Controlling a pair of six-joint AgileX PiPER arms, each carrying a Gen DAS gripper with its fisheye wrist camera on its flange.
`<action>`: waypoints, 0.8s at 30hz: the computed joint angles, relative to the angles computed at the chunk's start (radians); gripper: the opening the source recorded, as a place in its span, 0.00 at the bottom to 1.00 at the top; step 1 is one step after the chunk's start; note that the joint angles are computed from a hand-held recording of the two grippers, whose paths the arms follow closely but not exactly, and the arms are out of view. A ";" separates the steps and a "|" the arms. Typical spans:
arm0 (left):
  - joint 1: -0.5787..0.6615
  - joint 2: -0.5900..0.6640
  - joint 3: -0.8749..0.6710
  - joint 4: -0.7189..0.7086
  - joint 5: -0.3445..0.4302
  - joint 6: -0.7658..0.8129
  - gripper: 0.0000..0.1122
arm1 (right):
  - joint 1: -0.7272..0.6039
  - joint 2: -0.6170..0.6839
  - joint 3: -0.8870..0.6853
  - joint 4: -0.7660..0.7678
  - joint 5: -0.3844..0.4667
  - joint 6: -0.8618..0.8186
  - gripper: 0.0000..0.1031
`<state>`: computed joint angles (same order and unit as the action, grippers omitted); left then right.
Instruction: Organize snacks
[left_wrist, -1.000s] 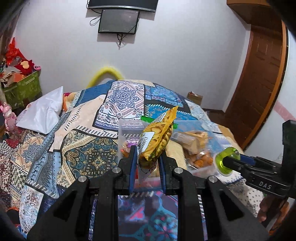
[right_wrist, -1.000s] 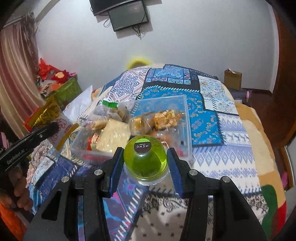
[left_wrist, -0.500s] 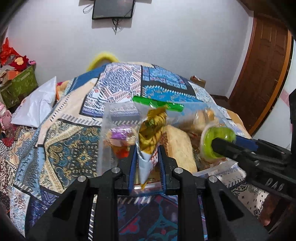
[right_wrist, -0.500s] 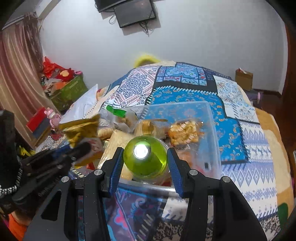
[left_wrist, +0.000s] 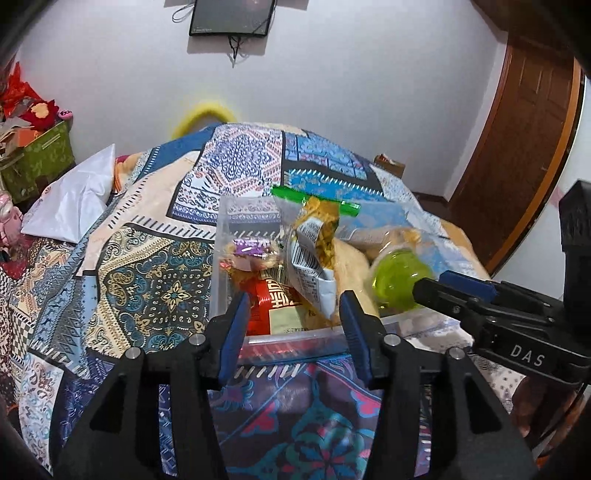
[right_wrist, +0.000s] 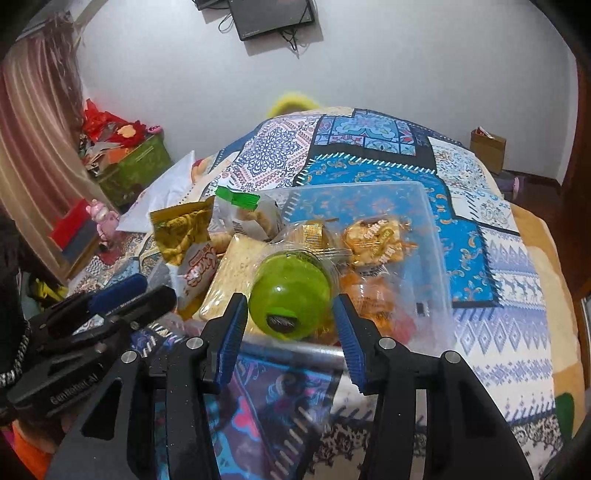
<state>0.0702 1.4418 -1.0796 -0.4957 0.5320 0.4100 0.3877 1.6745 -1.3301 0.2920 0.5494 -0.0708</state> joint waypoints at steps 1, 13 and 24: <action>0.007 -0.018 0.002 -0.009 0.010 0.006 0.44 | 0.000 -0.018 0.009 -0.007 0.000 0.008 0.44; 0.086 -0.331 -0.006 -0.131 0.140 0.119 0.53 | 0.014 -0.323 0.100 -0.104 -0.005 0.104 0.62; 0.158 -0.563 -0.006 -0.175 0.173 0.153 0.91 | 0.212 -0.562 0.154 -0.601 -0.007 0.538 0.89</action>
<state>0.2278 0.8786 -1.0860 -0.6711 0.7049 0.5627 0.5993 1.1125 -1.1765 -0.3086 0.5428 0.4676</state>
